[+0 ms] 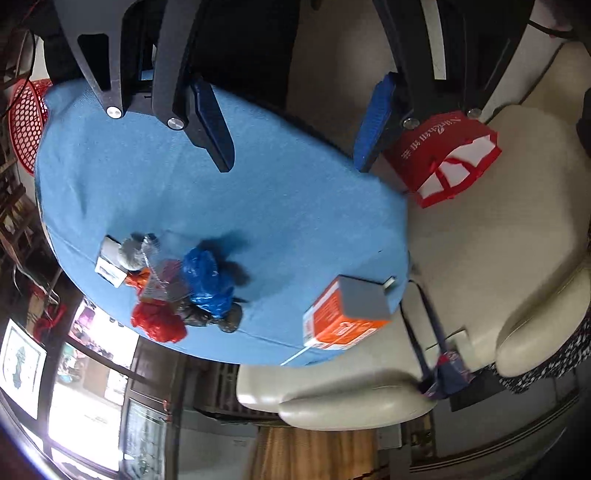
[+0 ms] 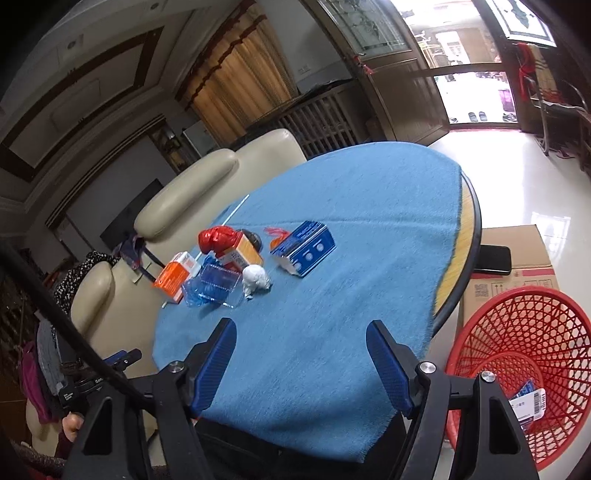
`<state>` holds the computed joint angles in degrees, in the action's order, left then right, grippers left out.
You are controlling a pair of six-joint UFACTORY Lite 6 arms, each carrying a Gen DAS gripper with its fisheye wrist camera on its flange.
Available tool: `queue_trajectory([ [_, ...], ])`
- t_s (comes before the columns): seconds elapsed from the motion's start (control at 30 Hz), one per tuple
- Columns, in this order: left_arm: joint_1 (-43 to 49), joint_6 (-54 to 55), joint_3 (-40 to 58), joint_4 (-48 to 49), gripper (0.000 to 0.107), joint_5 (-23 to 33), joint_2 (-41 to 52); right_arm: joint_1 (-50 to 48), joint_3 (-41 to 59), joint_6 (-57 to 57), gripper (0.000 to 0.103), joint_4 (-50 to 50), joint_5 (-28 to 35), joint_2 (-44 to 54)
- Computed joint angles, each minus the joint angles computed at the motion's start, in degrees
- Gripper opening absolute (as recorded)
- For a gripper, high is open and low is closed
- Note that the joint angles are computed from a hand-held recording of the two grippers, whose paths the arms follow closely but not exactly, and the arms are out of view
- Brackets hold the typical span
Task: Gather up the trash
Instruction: 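Move both grippers back over the table toward the remaining trash, then grasp the white paper ball with the right gripper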
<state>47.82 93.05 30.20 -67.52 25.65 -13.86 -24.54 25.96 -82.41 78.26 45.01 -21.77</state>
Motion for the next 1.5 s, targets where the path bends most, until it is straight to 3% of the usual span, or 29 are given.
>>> queue_trajectory([
  [0.23, 1.21, -0.72, 1.74, -0.22, 0.068, 2.36, 0.50, 2.55, 1.35, 2.78, 0.076, -0.93, -1.48, 1.78],
  [0.47, -7.04, -5.88, 7.13, 2.15, 0.068, 0.28, 5.96, 10.54, 9.33, 5.68, 0.076, -0.23, -5.08, 12.40],
  [0.63, -13.07, -12.17, 15.01, 4.55, 0.068, 0.57, 13.74, 19.85, 23.17, 9.72, 0.075, 0.49, -7.78, 27.54],
  [0.8, -18.17, -14.69, 20.04, 4.45, 0.068, -0.83, 17.58, 28.53, 40.57, 17.56, 0.061, -1.72, -10.04, 44.50],
  [0.97, -20.32, -18.74, 24.94, 7.15, 0.068, -0.40, 21.59, 33.08, 58.20, 26.97, 0.054, -5.67, -10.67, 60.03],
  [1.13, -22.06, -21.74, 30.31, 8.41, 0.068, 1.86, 25.12, 35.56, 75.14, 40.67, 0.053, -14.57, -10.69, 73.54],
  [1.2, -23.16, -22.83, 32.75, 8.90, 0.068, 3.36, 26.69, 36.19, 80.66, 46.01, 0.044, -19.25, -9.33, 77.78],
  [1.27, -24.85, -24.17, 35.57, 9.61, 0.068, 3.84, 28.83, 36.63, 81.61, 46.07, 0.040, -19.55, -9.33, 79.04],
  [1.33, -26.46, -24.67, 37.55, 9.52, 0.068, 3.27, 30.72, 36.38, 76.06, 40.51, 0.038, -14.85, -12.08, 75.73],
  [1.5, -29.77, -26.55, 45.04, 9.04, 0.068, 4.90, 38.47, 32.13, 60.82, 25.87, 0.038, -2.64, -11.52, 66.27],
])
